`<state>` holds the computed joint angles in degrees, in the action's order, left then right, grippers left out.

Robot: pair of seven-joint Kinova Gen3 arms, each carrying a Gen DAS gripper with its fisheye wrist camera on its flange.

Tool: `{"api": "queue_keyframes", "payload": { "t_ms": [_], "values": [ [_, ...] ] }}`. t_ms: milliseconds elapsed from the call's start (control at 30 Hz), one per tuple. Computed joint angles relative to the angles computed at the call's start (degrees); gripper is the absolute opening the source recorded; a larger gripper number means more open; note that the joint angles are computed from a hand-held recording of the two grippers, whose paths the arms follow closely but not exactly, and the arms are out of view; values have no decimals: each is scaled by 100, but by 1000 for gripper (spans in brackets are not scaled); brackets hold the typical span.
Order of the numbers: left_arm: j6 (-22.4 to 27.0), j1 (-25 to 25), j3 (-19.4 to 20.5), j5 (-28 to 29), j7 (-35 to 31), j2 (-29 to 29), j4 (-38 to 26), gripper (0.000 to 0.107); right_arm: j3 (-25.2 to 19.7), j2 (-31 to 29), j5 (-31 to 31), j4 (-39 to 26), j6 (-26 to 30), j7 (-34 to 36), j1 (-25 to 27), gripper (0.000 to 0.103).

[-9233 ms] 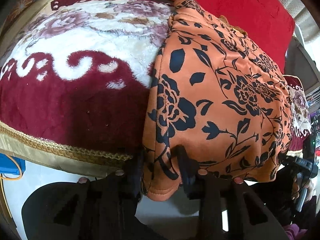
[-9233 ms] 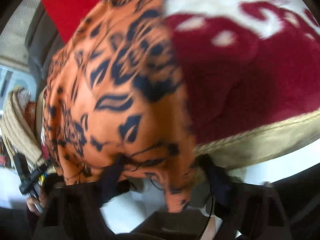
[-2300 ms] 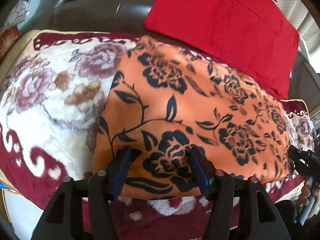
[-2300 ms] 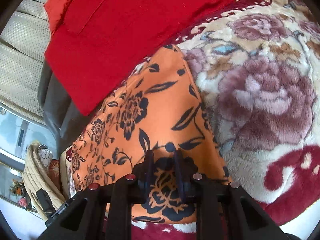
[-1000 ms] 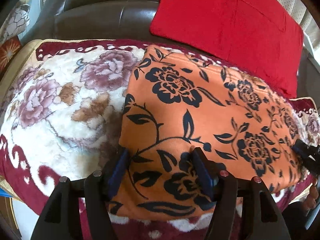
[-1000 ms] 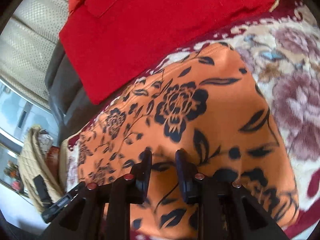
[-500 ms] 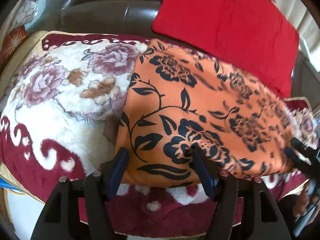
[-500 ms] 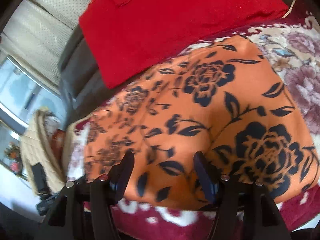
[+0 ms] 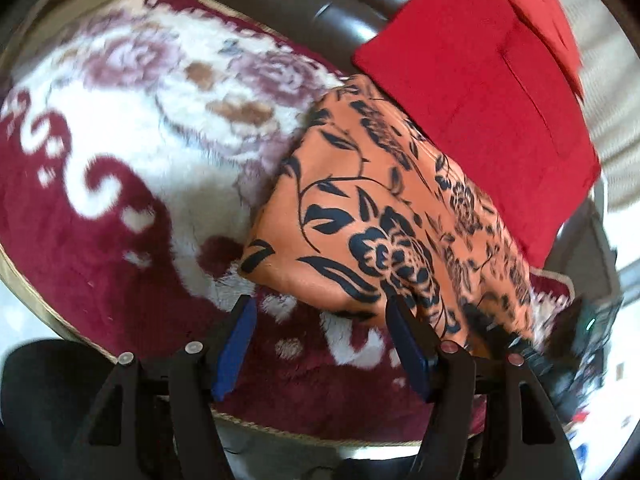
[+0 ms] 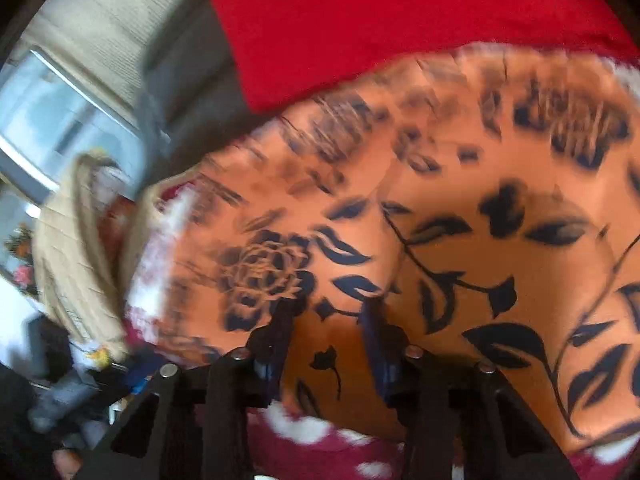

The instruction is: Fold small clothes

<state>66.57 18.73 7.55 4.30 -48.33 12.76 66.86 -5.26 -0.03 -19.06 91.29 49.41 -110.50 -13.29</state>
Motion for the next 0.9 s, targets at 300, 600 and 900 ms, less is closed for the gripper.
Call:
{"api": "queue_keyframes", "payload": {
  "t_ms": [300, 600, 900],
  "values": [
    [-1103, -145, 6, 541, 452, -68, 589, 67, 98, 4, -681, 172, -66, 600, 206, 5],
    [-1222, 185, -63, -99, 928, 158, 333, 51, 204, -231, -1018, 454, -141, 1081, 296, 5],
    [-1025, 396, -167, -424, 1193, 318, -5, 33, 571, -365, -2329, 889, -188, 2175, 450, 4]
  ]
}}
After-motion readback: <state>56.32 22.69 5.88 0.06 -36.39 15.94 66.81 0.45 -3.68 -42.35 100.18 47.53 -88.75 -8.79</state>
